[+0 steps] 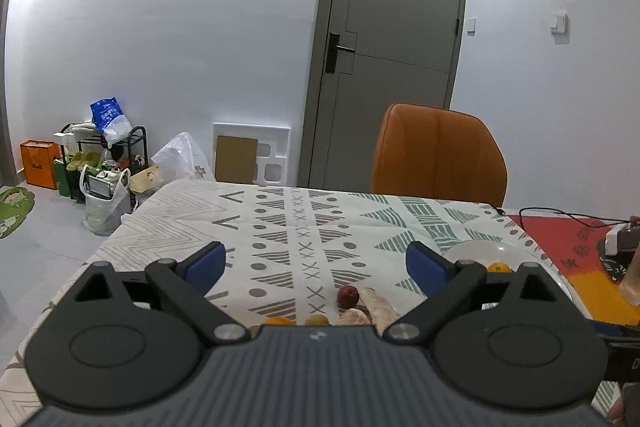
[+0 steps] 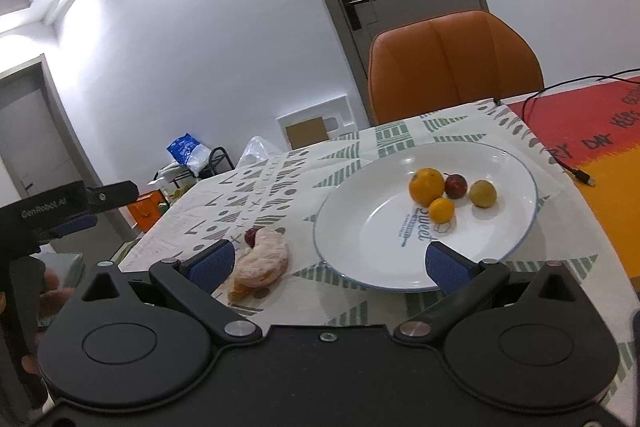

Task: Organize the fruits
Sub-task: 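Open both grippers over the plate and withdraw them toward the remaining fruit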

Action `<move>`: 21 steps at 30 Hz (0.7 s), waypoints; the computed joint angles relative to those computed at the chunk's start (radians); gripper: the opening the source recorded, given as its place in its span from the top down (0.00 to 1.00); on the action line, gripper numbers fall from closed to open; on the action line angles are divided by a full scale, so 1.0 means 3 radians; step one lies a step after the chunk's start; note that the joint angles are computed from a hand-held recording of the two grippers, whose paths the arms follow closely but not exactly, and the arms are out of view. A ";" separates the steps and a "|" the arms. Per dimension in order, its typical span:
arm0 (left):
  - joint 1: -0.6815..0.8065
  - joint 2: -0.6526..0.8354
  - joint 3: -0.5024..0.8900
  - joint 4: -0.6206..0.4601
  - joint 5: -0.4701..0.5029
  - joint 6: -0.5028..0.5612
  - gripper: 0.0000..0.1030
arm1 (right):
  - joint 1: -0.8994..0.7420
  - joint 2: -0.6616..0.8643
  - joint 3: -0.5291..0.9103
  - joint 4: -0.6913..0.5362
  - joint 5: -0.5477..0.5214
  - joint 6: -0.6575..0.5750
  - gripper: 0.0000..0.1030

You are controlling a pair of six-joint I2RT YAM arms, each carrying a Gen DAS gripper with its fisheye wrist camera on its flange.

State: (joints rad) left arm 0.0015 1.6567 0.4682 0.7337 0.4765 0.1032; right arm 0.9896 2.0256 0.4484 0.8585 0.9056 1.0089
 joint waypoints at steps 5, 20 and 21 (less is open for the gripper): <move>0.0160 0.0009 0.0046 -0.0117 0.0134 0.0064 0.07 | -0.0007 0.0027 0.0098 -0.0053 -0.0046 -0.0040 0.00; 0.0605 0.0316 0.0163 -0.0103 0.0247 0.0095 0.07 | -0.0006 0.0147 0.0431 -0.0238 -0.0198 -0.0191 0.00; 0.0637 0.0347 0.0171 -0.0094 0.0266 0.0102 0.07 | -0.0010 0.0162 0.0456 -0.0250 -0.0214 -0.0198 0.00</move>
